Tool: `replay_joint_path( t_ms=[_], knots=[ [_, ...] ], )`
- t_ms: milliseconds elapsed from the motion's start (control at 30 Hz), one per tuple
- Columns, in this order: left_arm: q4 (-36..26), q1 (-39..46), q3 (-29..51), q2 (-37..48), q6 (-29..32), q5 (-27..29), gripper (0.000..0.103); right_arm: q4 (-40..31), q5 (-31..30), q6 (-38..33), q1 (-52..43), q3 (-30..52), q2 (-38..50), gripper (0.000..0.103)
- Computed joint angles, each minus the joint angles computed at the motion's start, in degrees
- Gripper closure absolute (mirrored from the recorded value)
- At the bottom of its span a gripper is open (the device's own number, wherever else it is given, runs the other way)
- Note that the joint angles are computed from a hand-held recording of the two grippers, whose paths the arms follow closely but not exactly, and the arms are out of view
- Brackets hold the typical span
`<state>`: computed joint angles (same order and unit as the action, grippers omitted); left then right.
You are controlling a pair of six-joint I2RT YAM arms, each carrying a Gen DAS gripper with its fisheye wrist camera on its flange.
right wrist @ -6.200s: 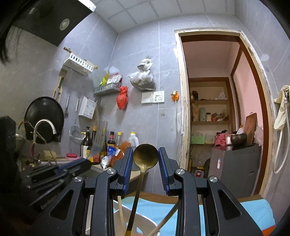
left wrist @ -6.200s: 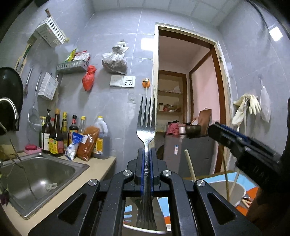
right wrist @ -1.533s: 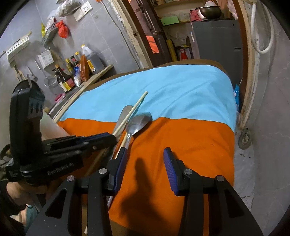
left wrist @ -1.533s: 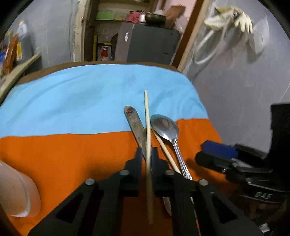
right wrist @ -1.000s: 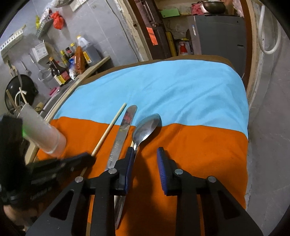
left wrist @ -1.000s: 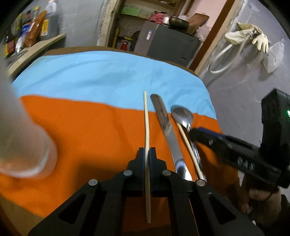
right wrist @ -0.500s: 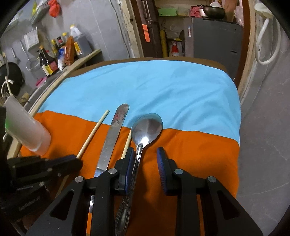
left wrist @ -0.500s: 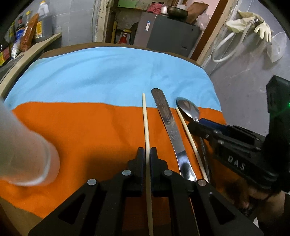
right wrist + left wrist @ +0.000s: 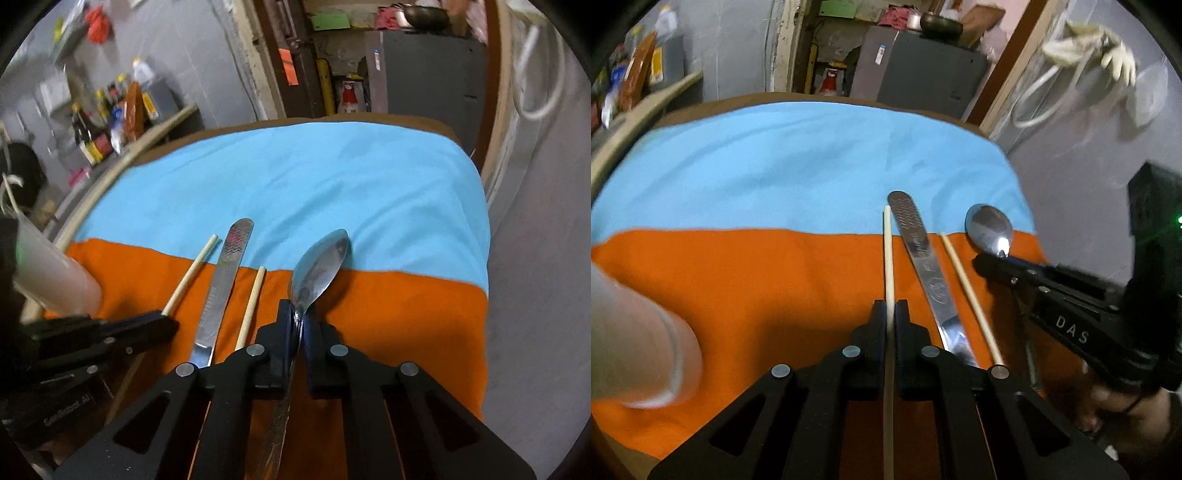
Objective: Organize utensils
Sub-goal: 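Lift chopstick and spoon and carry them over the white holder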
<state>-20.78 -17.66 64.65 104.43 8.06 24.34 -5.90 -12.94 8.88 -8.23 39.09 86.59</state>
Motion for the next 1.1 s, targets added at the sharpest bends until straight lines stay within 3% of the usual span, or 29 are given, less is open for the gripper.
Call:
replay_joint_path(
  t_ms=[167, 400, 567, 767, 1100],
  knots=[
    [5.75, 1.58, -7.97, -6.90, -1.70, 5.94, 0.101, 5.26, -6.05, 2.65, -4.01, -7.43, -7.86, 0.101],
    [16.50, 4.75, -19.34, -18.78, -4.46, 14.85, 0.101, 8.43, -6.22, 5.26, -3.30, -15.36, -19.34, 0.101],
    [22.31, 7.50, -23.19, -25.07, -8.22, 19.58, 0.101, 10.78, -4.38, 8.72, -0.82, -20.71, -32.62, 0.102],
    [22.40, 12.80, -22.60, -30.72, -10.51, 24.56, 0.101, 10.26, 2.89, 10.08, 6.79, -18.30, -40.41, 0.102],
    [16.75, 22.35, -17.57, -31.43, -9.67, 31.73, 0.101, 10.90, 12.48, 11.09, 18.67, -12.05, -35.44, 0.103]
  ],
)
